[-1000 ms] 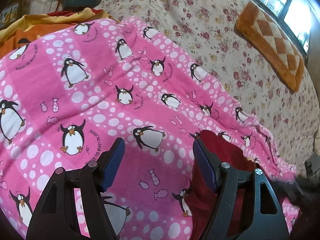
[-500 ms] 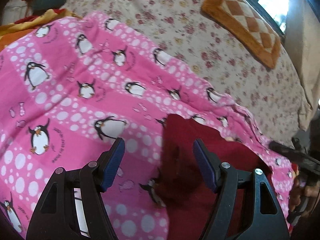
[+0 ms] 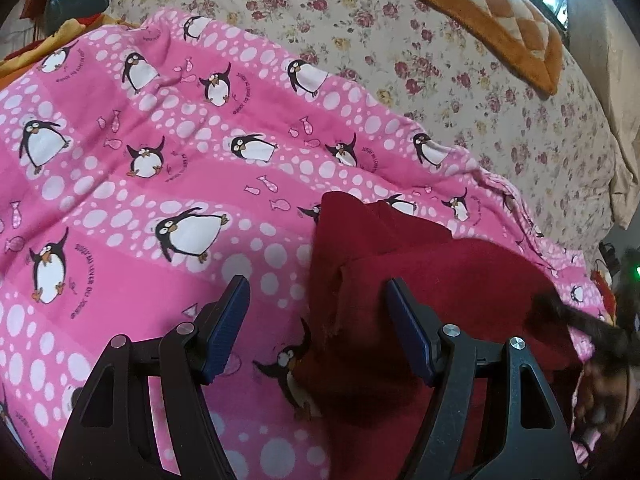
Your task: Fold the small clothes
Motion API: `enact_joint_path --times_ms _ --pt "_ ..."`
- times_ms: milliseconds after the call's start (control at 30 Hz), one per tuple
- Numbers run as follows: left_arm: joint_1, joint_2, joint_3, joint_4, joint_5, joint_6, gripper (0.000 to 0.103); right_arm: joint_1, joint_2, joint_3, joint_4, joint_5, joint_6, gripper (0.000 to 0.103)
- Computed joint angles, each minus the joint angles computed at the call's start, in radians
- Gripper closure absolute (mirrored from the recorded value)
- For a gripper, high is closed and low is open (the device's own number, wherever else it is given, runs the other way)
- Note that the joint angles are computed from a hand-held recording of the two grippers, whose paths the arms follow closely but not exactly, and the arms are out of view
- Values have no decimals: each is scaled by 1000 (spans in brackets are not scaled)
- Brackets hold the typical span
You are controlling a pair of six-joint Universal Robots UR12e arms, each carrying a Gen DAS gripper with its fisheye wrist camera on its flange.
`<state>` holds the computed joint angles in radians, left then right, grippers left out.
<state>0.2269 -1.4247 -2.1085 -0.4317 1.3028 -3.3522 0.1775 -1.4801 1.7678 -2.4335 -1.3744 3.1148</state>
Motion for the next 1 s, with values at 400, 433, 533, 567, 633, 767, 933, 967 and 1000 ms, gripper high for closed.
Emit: enact_joint_path --times_ms 400,433,533,567,633,767,933,967,1000 --pt "0 0 5 -13 -7 0 32 -134 -96 40 19 100 174 47" --pt "-1 0 5 -13 -3 0 32 -139 -105 45 48 115 163 47" --pt "-3 -2 3 -18 3 -2 32 -123 -121 67 90 119 93 47" --pt "-3 -1 2 -17 6 -4 32 -109 -115 63 116 88 59 48" --pt "3 5 -3 -15 2 -13 32 -81 -112 57 212 15 -8 65" --pt "4 6 -4 -3 -4 -22 32 -107 -146 90 176 58 2 65" --pt "-6 1 0 -16 6 -2 32 -114 -127 66 58 9 131 55" --pt "-6 1 0 -18 5 0 32 -88 -102 37 91 -70 99 55" --pt "-6 0 1 -20 4 0 32 -69 -77 13 130 -120 73 55"
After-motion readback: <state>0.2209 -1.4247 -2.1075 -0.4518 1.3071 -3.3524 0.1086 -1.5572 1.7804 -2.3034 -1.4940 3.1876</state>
